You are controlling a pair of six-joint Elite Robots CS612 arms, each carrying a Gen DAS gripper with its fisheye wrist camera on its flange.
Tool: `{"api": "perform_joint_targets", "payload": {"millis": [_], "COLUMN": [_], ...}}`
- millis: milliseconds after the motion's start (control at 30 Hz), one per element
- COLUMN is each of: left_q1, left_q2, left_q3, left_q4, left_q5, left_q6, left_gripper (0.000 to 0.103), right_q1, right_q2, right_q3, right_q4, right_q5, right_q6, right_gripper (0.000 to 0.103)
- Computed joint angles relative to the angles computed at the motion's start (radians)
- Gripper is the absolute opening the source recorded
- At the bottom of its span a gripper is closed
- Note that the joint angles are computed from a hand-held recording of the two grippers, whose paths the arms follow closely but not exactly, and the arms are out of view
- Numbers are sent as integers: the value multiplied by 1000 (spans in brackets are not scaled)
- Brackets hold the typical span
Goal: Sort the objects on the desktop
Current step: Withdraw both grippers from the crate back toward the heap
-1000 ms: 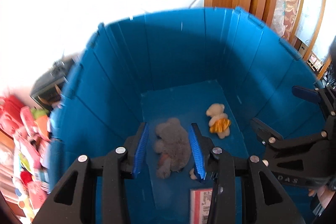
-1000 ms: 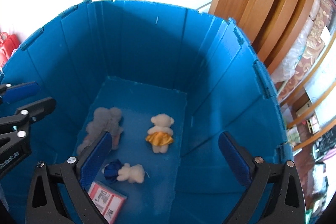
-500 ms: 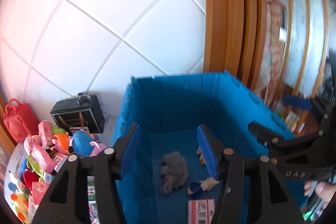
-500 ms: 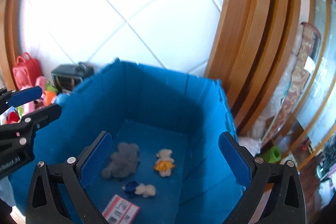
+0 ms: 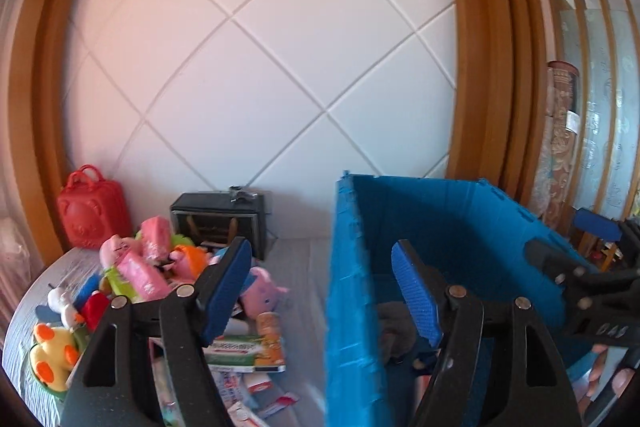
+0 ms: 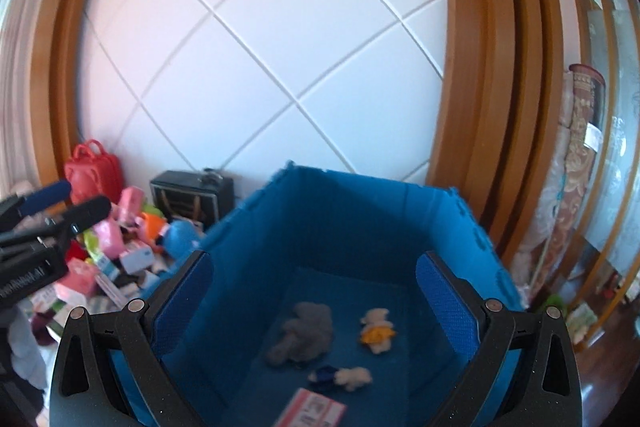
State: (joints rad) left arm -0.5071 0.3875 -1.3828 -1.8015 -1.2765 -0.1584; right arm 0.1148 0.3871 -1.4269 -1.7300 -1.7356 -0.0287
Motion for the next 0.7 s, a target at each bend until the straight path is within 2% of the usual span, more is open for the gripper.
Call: {"api": "perform_joint_targets", "payload": {"millis": [133, 233, 267, 467, 600, 700], "left_q1": [43, 87, 104, 203, 265, 311], "left_q2": [43, 65, 70, 111, 147, 175], "left_q3": [-71, -116, -129, -197, -233, -253], "left_q4": [36, 100, 123, 214, 256, 291], "left_q5": [13, 8, -6, -23, -10, -37], "left_q6": [-53, -87, -86, -78, -39, -7], "left_gripper": [72, 72, 72, 72, 72, 72], "right_q1": [28, 45, 53, 126, 175, 208], "right_q2": [7, 3, 1, -15, -36, -42], "right_q3": [9, 36, 47, 139, 216, 258], "right_q4": [-55, -77, -87, -154, -140, -104], "right_q5": [72, 176, 191, 228, 203, 165], "right_q6": [36, 64, 72, 99, 109, 118], "right_gripper": [103, 103, 103, 103, 103, 103]}}
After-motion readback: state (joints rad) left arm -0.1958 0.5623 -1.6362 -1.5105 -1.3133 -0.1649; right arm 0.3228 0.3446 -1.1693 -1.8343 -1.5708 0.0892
